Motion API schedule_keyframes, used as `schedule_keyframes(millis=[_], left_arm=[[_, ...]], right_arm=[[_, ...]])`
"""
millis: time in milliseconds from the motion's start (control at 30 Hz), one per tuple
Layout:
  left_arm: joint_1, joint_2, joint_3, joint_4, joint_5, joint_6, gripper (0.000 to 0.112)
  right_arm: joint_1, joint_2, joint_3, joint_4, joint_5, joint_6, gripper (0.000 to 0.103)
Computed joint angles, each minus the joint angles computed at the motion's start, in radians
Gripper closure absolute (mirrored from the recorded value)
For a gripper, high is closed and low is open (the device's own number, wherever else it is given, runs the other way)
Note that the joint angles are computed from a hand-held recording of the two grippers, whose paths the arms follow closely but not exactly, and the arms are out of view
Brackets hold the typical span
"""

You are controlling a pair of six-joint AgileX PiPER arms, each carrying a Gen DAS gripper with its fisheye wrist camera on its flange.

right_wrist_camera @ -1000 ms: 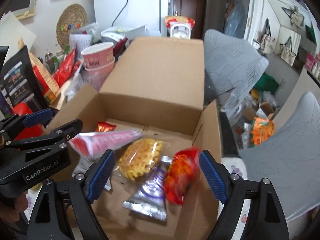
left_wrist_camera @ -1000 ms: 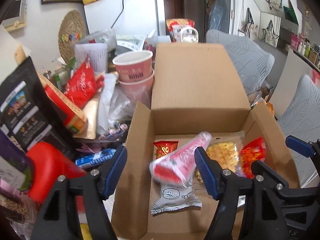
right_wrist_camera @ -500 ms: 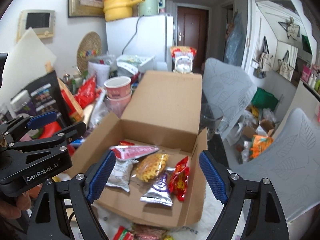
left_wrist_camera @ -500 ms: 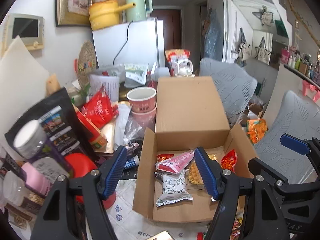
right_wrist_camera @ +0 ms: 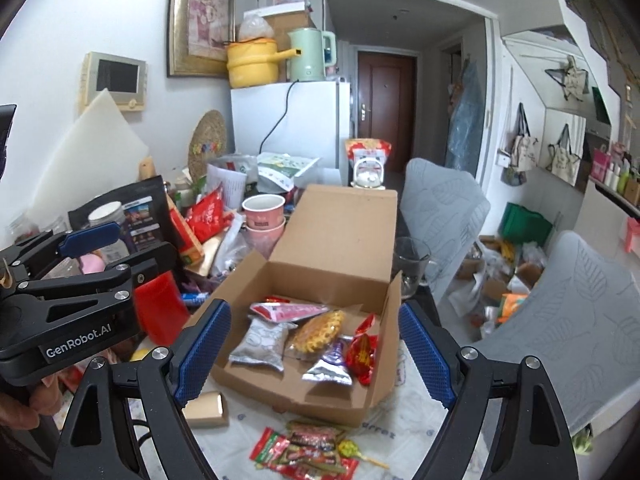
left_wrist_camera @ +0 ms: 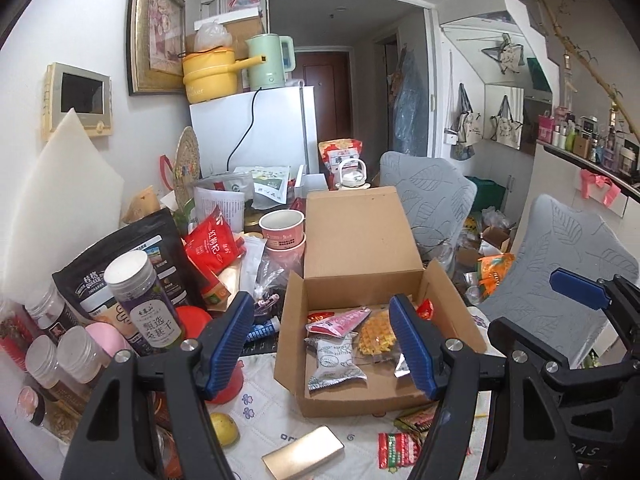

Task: Organize snacks
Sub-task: 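Withdraw both tools from the box toward the remaining snacks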

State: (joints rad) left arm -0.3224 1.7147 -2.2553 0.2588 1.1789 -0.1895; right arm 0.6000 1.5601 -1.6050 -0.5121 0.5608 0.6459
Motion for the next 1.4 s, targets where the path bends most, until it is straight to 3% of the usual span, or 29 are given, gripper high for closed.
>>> schedule_keyframes(millis=[500, 967, 1167, 1400], left_arm=[[-0.065, -0.347, 0.468, 0.024, -0.146, -0.028, 0.042], [0.019, -0.514, 0.734, -0.121, -0.186, 0.06, 0.042], [0.057, -0.543, 0.824, -0.167, -0.196, 0.088, 0.042], [0.081, -0.527, 0.917, -0.183, -0.228, 0.126, 0.042]], right_arm=[[0.221, -0.244, 0.34, -0.466, 0.023, 0.478, 0.013], [0.343, -0.275, 0.503, -0.575, 0.035, 0.669, 0.013], [0.323, -0.256, 0.559, -0.577, -0.022, 0.72, 0.013], [0.297, -0.214, 0.62, -0.687, -0.112, 0.863, 0.013]])
